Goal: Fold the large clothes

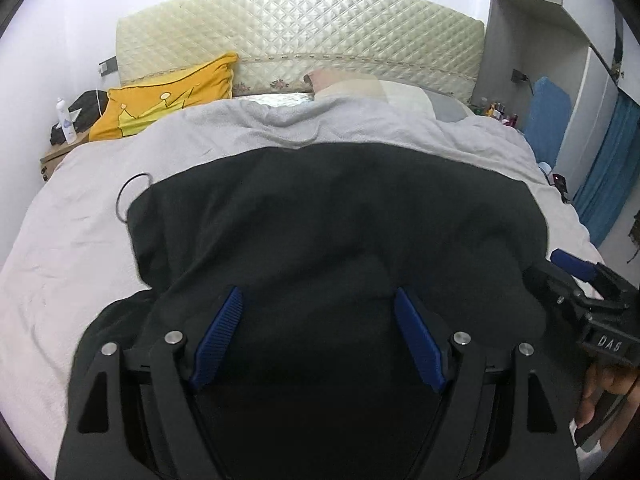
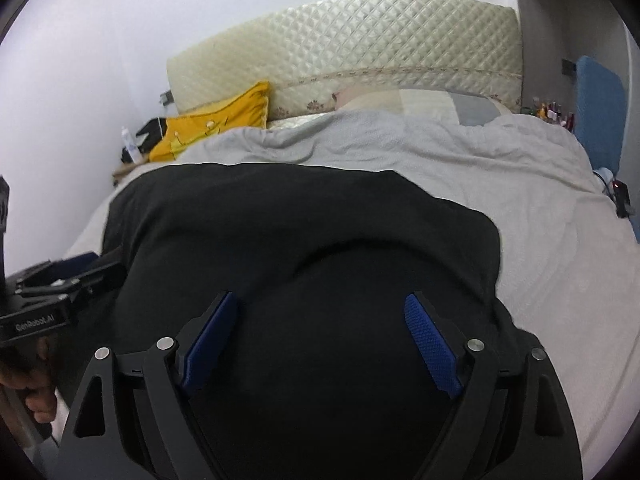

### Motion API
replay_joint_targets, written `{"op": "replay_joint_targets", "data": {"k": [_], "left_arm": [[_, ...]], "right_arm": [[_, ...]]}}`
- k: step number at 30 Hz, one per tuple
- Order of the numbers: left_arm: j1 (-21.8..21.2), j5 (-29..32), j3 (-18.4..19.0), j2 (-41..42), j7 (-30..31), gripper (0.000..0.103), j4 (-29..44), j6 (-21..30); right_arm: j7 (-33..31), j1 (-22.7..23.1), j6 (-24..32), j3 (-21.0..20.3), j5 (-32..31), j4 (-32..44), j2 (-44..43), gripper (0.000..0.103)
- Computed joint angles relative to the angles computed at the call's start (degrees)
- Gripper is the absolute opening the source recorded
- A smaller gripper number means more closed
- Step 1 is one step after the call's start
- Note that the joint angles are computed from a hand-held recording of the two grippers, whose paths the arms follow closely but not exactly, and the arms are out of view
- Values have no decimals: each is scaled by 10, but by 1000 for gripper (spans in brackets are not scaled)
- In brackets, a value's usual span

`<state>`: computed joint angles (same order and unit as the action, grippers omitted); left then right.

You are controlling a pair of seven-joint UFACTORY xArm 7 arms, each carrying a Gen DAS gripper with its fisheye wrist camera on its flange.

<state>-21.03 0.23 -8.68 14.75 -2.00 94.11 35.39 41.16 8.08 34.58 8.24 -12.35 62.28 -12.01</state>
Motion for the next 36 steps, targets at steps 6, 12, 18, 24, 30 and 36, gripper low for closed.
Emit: {"op": "replay_joint_targets", "data": {"k": [6,12,18,24,30,36], "left_arm": [[-6,6,2,21,-11,81,2,-28],[-13,23,6,34,-18,81,17,-28],[-13,22,7,55,-18,81,43,-25],[-16,21,10,78,-15,81,69,-20],[-25,33,19,134,-18,82,145,16],[-18,10,12,159,2,82,182,30]], "right_arm": [[22,-6,-25,1,-19,-5,19,92],[48,-6,-33,1,-43,-6,29,97],[53,-2,-19,-4,-47,16,47,99],[58,1,-19,-11,-53,32,68,101],[55,6,-20,-22,-62,65,109,103],[45,13,-27,-35,-61,77,129,103]]}}
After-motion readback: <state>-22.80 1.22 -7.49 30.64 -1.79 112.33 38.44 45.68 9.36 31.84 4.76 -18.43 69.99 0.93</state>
